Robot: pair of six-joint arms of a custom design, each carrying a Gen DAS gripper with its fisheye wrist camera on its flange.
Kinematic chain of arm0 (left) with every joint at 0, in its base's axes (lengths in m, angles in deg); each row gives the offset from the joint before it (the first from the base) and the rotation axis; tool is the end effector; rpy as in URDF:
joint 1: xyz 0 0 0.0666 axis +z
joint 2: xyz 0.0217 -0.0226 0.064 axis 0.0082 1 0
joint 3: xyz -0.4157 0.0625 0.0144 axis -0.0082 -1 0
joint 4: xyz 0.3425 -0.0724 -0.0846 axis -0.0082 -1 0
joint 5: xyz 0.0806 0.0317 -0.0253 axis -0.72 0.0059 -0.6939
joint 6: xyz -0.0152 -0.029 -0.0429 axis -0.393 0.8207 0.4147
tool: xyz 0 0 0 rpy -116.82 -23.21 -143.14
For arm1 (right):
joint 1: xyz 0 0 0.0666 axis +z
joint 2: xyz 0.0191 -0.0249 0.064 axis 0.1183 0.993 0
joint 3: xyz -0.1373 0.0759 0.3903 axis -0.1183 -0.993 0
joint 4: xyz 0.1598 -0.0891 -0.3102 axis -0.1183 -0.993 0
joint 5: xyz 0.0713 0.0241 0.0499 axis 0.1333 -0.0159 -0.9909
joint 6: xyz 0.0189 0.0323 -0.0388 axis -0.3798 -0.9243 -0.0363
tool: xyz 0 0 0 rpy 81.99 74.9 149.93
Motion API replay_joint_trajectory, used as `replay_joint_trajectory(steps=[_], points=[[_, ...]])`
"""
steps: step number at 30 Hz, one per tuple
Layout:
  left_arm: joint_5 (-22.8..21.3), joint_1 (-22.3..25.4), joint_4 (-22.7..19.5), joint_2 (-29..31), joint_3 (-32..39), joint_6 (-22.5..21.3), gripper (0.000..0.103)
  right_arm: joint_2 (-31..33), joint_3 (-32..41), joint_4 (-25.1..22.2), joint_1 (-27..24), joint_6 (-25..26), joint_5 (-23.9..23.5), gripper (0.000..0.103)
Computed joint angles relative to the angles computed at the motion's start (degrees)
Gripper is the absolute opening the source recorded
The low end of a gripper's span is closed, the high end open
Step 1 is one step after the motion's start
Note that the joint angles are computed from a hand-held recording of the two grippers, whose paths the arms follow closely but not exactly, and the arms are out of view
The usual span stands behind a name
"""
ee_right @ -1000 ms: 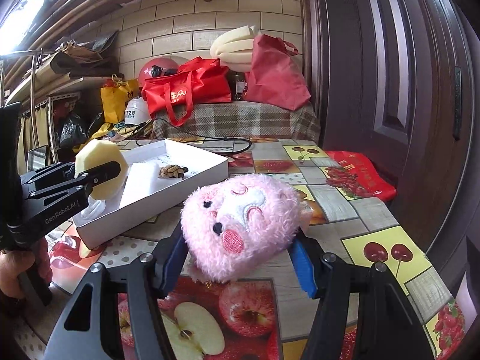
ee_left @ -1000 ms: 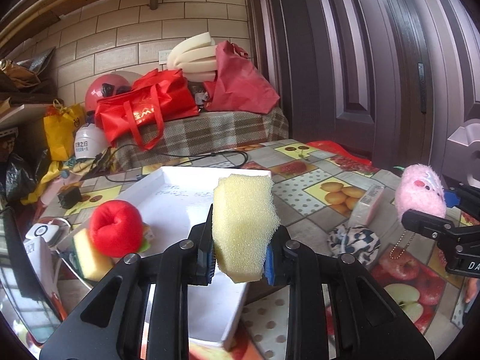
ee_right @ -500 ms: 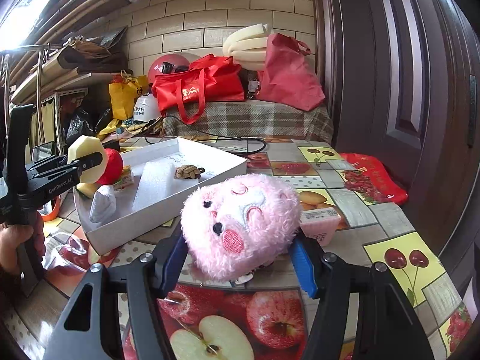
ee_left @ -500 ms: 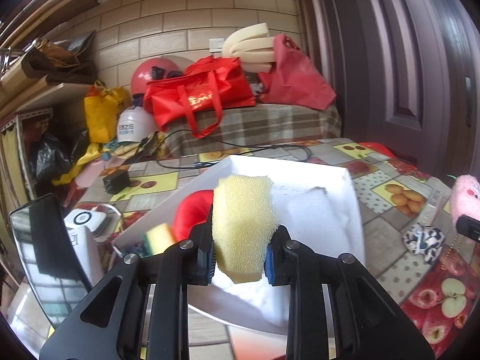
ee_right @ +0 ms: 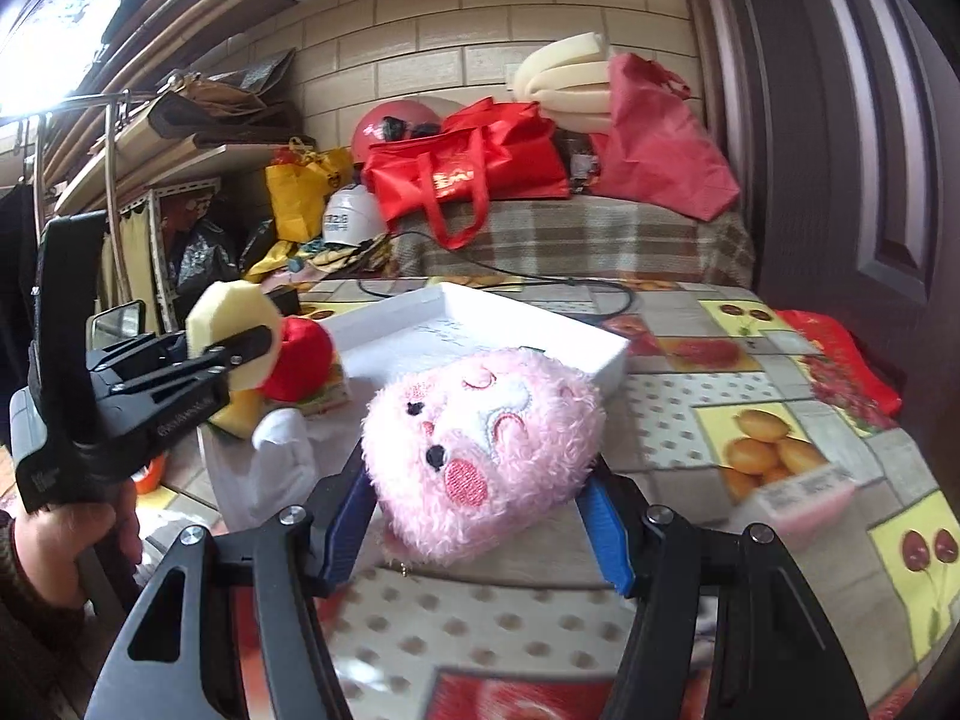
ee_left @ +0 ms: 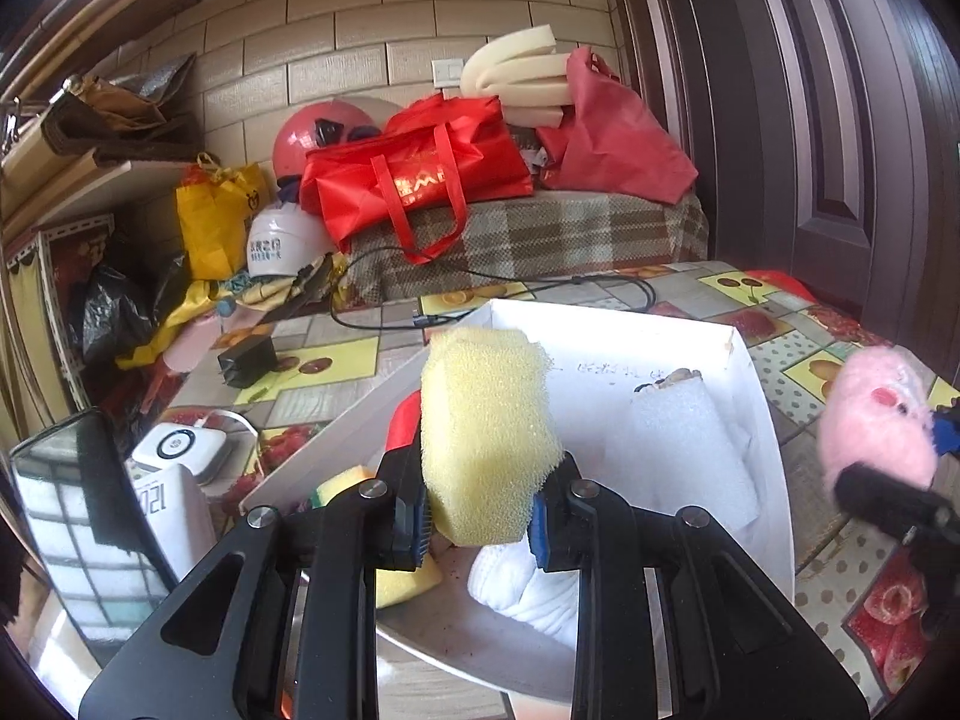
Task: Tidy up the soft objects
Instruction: 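Lower the yellow sponge and pink plush into the white box and open both tools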
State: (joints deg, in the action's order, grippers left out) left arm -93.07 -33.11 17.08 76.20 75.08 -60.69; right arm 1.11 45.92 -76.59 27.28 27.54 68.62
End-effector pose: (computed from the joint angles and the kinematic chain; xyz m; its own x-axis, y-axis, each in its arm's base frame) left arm 0.3168 -0.1846 0.3956 -0.4011 0.0276 -0.9156 -0.1171 0.9898 0.0811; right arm 0.3013 0.1158 0.3781 -0.3415 -0.2229 -0.9130 -0.4658 0.8839 -0.0416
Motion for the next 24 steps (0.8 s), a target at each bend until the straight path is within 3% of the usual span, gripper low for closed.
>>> replay_joint_trajectory(steps=[4, 7, 12, 15, 19, 24], points=[[8.2, 4.1, -7.1, 2.9, 3.9, 3.0, 0.024, 4.4, 3.4, -2.6, 3.7, 1.3, 0.6, 0.063], [9.4, 5.2, -8.8, 4.6, 5.5, 3.4, 0.024, 8.1, 6.8, -5.6, 4.4, 1.4, 0.5, 0.063], [8.9, 6.2, -10.2, 6.5, 7.3, 4.2, 0.024, 13.3, 11.8, -9.0, 3.9, -0.3, 0.9, 0.063], [8.6, 6.9, -12.7, 8.5, 9.2, 4.6, 0.024, 15.4, 13.6, -7.9, 4.1, -0.6, 4.4, 0.063], [8.1, 7.5, -15.8, 11.0, 11.7, 5.0, 0.024, 17.2, 15.4, -8.1, 3.6, -2.6, 5.8, 0.063], [3.8, 6.1, -14.1, 10.2, 10.6, 4.3, 0.024, 15.6, 13.5, -5.0, 4.2, -1.4, 5.8, 0.068]])
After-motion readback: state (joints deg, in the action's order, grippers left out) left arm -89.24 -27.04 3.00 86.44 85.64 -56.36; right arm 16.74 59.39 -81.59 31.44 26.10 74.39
